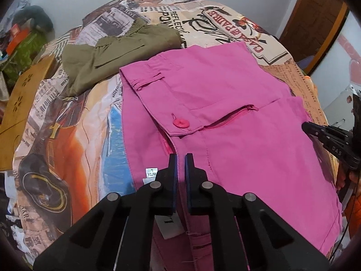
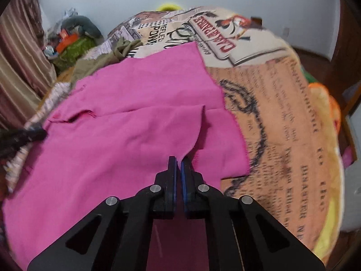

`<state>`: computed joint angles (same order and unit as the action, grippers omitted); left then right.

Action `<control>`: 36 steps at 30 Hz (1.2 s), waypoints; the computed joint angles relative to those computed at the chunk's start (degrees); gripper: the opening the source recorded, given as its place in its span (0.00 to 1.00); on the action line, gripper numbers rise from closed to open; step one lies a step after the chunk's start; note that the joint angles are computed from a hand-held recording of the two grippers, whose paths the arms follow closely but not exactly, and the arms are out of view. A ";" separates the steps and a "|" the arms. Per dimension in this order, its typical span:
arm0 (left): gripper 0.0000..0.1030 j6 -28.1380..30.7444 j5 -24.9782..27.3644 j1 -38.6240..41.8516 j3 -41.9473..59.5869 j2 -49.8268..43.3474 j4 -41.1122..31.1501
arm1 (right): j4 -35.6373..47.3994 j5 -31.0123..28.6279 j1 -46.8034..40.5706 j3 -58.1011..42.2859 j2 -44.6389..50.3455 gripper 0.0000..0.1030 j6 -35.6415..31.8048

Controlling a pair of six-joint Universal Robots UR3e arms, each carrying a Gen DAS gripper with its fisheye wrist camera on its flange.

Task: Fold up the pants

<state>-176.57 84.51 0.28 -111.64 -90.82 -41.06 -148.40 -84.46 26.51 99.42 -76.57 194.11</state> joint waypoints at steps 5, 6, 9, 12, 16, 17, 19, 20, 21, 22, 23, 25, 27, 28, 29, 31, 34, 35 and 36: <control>0.06 0.40 1.65 -0.12 -0.40 0.70 1.00 | -0.94 -2.45 0.31 1.95 -2.91 0.03 -0.72; 0.06 -0.01 2.63 -0.13 -0.59 0.76 1.31 | -0.90 -2.73 0.44 2.12 -3.01 0.03 -0.82; 0.02 -1.03 6.71 -0.15 -1.14 -0.33 2.61 | 1.27 -3.35 0.65 2.11 -1.91 0.02 -1.46; 0.02 0.05 -0.63 5.38 -2.56 1.47 -1.38 | 0.21 -0.46 -1.27 4.55 -3.23 0.02 -1.03; 0.02 2.18 -0.60 4.09 -3.05 4.94 -1.48 | 3.58 0.33 -1.71 4.11 -4.88 0.03 -1.16; 0.02 2.63 -0.50 3.63 -2.77 5.65 -1.56 | 4.96 0.80 -2.07 3.80 -5.51 0.03 -1.51; 0.02 3.34 -0.07 2.63 -1.73 6.06 -1.26 | 6.01 0.98 -2.50 3.92 -6.77 0.03 -1.30; 0.03 3.59 0.23 2.14 -1.20 6.01 -1.08 | 6.60 0.77 -2.56 3.62 -7.16 0.03 -1.14; 0.03 3.65 0.28 1.91 -0.43 5.58 -1.09 | 7.20 0.61 -2.87 3.23 -7.89 0.03 -0.90; 0.04 3.61 0.09 1.77 0.49 4.97 -1.13 | 7.20 0.71 -3.33 3.15 -8.51 0.04 -0.80; 0.05 3.46 -0.18 1.82 1.39 4.31 -1.36 | 7.04 0.63 -3.47 2.94 -8.68 0.05 -0.57; 0.06 2.84 -0.54 2.01 3.11 2.70 -1.81 | 6.75 0.44 -4.26 2.15 -9.09 0.08 -0.61; 0.06 2.30 -0.35 2.11 4.74 0.94 -2.17 | 6.34 -0.21 -4.88 0.79 -8.58 0.14 -0.73; 0.07 2.22 -0.41 2.37 5.43 0.06 -2.27 | 6.00 -0.46 -5.07 0.33 -8.26 0.19 -0.79; 0.10 2.26 -0.50 2.62 5.97 -0.76 -2.32 | 5.52 -0.89 -5.24 -0.44 -7.56 0.26 -0.92; 0.21 2.18 -0.72 3.26 6.85 -2.49 -2.43 | 4.75 -1.53 -5.38 -1.65 -6.21 0.36 -1.37; 0.37 1.63 -2.73 4.97 7.50 -4.39 -3.01 | 3.89 -3.00 -5.91 -3.28 -3.02 0.39 -2.00; 0.39 1.40 -3.43 5.39 7.56 -4.86 -3.18 | 4.08 -2.56 -6.52 -3.39 -2.43 0.39 -2.21; 0.39 1.24 -4.14 5.85 7.77 -5.37 -3.55 | 3.99 -1.88 -7.26 -3.34 -1.65 0.39 -2.37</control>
